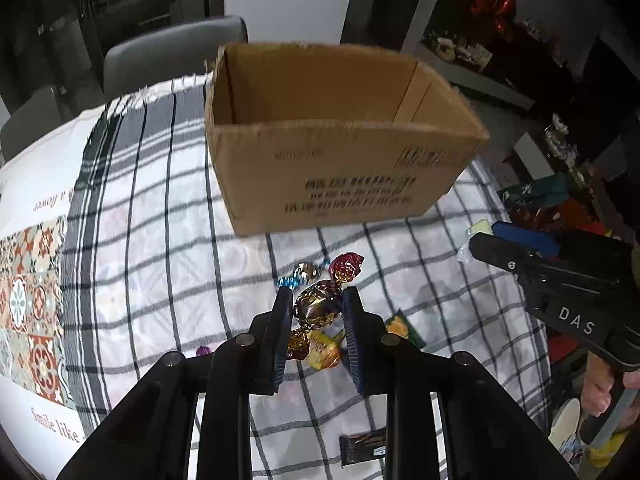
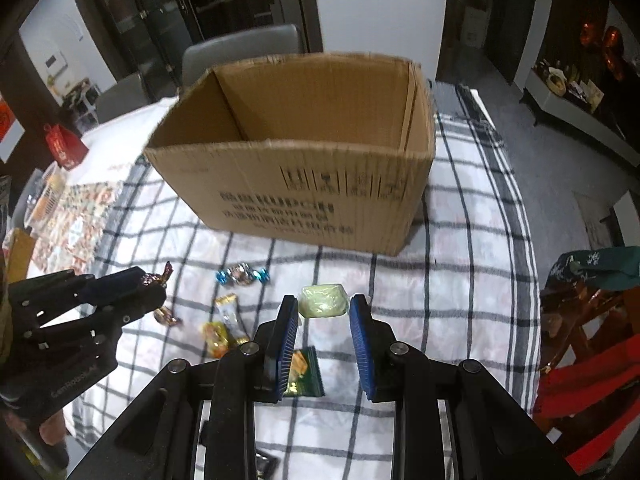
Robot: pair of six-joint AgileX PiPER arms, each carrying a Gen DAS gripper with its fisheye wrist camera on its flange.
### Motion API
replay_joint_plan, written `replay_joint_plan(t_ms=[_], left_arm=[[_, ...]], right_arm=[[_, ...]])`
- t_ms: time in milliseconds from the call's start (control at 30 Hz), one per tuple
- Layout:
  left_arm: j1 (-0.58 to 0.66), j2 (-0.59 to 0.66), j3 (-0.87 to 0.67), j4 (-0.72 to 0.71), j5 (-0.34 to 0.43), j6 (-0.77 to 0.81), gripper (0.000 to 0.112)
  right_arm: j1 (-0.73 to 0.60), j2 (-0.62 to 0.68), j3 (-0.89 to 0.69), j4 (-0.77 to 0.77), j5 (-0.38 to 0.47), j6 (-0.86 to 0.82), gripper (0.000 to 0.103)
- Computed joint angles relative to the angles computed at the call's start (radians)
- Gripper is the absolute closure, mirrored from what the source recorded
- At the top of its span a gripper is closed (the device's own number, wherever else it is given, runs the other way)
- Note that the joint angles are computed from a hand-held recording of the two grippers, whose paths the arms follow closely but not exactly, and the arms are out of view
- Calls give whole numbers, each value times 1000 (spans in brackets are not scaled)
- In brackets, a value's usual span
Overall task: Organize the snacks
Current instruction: 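Carry both candies into the box and open the left tool while the right tool releases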
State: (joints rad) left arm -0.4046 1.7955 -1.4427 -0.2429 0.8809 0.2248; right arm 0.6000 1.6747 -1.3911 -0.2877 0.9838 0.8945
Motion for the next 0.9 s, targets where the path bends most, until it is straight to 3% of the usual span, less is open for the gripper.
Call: replay_joint_plan(t_ms=[600, 900], left_arm=[[17, 53, -334, -16, 141, 6, 87], [11, 217, -582, 8, 208, -29, 87]], right_arm=[[-44, 16, -206, -44, 38, -56, 75], [-117, 115, -319, -8, 42, -110, 77]])
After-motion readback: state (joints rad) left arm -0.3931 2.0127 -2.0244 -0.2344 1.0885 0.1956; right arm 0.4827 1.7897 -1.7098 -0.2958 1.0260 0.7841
